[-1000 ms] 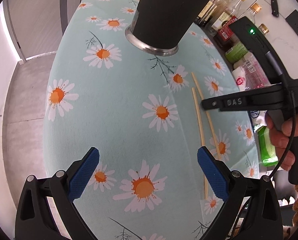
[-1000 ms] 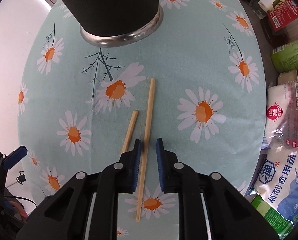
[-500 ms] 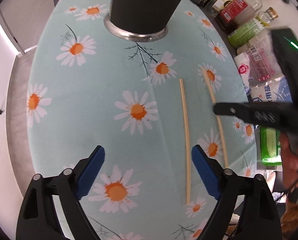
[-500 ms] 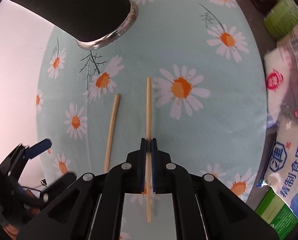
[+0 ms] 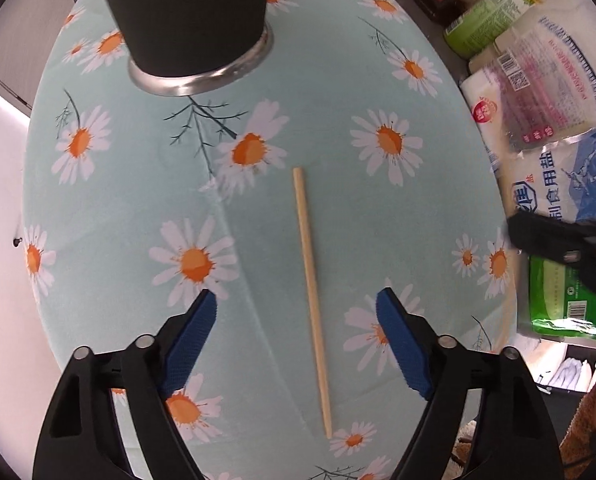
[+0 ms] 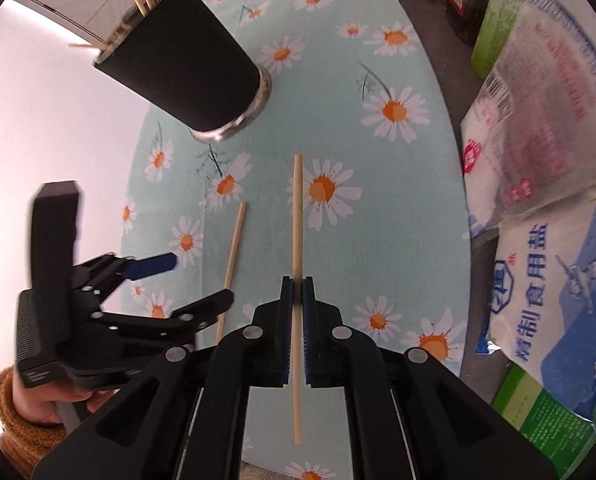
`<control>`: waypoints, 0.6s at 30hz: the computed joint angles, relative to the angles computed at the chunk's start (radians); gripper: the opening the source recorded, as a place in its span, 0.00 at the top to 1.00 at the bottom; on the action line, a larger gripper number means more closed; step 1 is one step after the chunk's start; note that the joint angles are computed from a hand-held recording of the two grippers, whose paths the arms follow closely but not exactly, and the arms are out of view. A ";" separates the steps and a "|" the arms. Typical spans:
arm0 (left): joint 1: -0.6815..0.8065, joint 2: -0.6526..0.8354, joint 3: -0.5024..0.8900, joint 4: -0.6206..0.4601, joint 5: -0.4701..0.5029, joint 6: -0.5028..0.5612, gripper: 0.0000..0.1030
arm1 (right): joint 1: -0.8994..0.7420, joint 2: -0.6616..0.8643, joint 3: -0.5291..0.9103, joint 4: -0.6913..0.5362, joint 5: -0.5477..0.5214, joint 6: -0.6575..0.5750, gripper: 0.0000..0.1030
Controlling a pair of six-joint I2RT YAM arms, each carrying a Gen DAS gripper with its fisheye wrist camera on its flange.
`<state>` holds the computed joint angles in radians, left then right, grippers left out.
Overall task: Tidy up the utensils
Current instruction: 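Lower the left tool onto the last loose chopstick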
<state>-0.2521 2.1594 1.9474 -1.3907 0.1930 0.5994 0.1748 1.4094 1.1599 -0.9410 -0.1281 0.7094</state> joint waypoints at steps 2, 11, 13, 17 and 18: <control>-0.019 0.005 -0.004 0.012 -0.021 -0.029 0.38 | 0.000 -0.026 -0.006 -0.001 0.010 -0.002 0.95; -0.118 -0.029 -0.096 0.105 -0.098 -0.105 0.55 | -0.025 -0.089 -0.038 0.002 -0.016 -0.023 0.95; -0.141 -0.059 -0.144 0.153 -0.135 -0.123 0.63 | -0.025 -0.093 -0.043 0.009 -0.021 -0.030 0.95; -0.170 -0.068 -0.159 0.171 -0.164 -0.173 0.70 | -0.024 -0.090 -0.049 0.028 -0.029 -0.044 0.95; -0.170 -0.070 -0.159 0.171 -0.168 -0.175 0.72 | -0.026 -0.090 -0.053 0.035 -0.037 -0.046 0.95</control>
